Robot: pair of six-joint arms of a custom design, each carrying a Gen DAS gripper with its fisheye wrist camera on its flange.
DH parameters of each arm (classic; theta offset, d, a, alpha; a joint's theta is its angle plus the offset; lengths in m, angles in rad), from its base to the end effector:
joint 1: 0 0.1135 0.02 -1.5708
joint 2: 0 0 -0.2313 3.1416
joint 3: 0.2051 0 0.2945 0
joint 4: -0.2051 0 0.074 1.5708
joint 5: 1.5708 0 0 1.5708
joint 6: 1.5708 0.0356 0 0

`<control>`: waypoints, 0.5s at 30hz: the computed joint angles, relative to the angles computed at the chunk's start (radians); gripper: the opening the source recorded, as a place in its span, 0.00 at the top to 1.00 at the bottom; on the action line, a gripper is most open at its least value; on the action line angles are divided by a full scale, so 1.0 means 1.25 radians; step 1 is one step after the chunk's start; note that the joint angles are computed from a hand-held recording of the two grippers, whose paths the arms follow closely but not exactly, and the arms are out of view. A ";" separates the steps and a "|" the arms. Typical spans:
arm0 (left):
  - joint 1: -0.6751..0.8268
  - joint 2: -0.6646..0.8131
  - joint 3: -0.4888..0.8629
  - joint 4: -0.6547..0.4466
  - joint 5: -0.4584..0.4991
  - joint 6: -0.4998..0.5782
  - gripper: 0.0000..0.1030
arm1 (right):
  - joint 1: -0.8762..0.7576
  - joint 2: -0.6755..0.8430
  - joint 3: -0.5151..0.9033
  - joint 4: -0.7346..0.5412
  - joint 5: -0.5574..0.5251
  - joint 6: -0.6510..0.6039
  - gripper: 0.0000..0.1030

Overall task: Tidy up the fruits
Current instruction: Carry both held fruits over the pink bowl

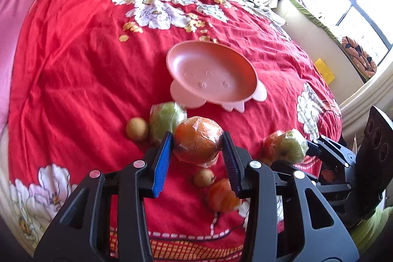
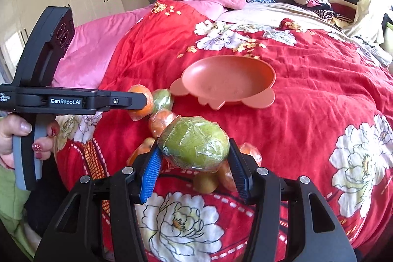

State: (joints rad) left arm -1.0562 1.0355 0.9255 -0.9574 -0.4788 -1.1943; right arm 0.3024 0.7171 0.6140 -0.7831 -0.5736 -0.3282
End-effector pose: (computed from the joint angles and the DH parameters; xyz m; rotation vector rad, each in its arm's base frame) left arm 0.1354 -0.2062 0.2479 -0.3268 2.4666 -0.3150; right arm 0.1893 0.0793 0.2150 -0.9711 2.1746 0.6876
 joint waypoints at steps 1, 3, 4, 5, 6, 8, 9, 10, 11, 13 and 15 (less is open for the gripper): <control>0.007 0.004 0.004 0.004 0.004 0.009 0.68 | 0.000 0.005 0.002 0.006 0.001 0.001 0.51; 0.032 0.014 0.012 0.018 0.017 0.036 0.68 | -0.002 0.026 0.012 0.021 0.001 0.003 0.51; 0.043 0.019 0.016 0.023 0.024 0.047 0.68 | -0.003 0.036 0.017 0.029 0.002 0.006 0.51; 0.057 0.026 0.021 0.031 0.032 0.062 0.68 | -0.004 0.050 0.023 0.039 0.002 0.007 0.51; 0.067 0.031 0.025 0.035 0.037 0.071 0.68 | -0.006 0.061 0.028 0.047 0.001 0.008 0.51; 0.094 0.048 0.038 0.047 0.052 0.098 0.68 | -0.010 0.087 0.041 0.063 0.002 0.010 0.51; 0.107 0.055 0.042 0.052 0.060 0.110 0.68 | -0.011 0.100 0.047 0.073 0.003 0.011 0.51; 0.124 0.068 0.049 0.062 0.073 0.127 0.68 | -0.012 0.115 0.054 0.083 0.005 0.011 0.51; 0.137 0.077 0.054 0.066 0.081 0.138 0.68 | -0.013 0.132 0.061 0.094 0.007 0.011 0.51; 0.158 0.100 0.068 0.075 0.095 0.161 0.68 | -0.013 0.158 0.074 0.110 0.013 0.014 0.51; 0.180 0.127 0.087 0.083 0.108 0.185 0.68 | -0.012 0.185 0.088 0.129 0.017 0.016 0.51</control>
State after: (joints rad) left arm -0.8316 1.1946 1.0348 -0.8540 -0.3434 -0.9627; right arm 0.2880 0.9489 0.7239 -0.6220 -0.5524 -0.3080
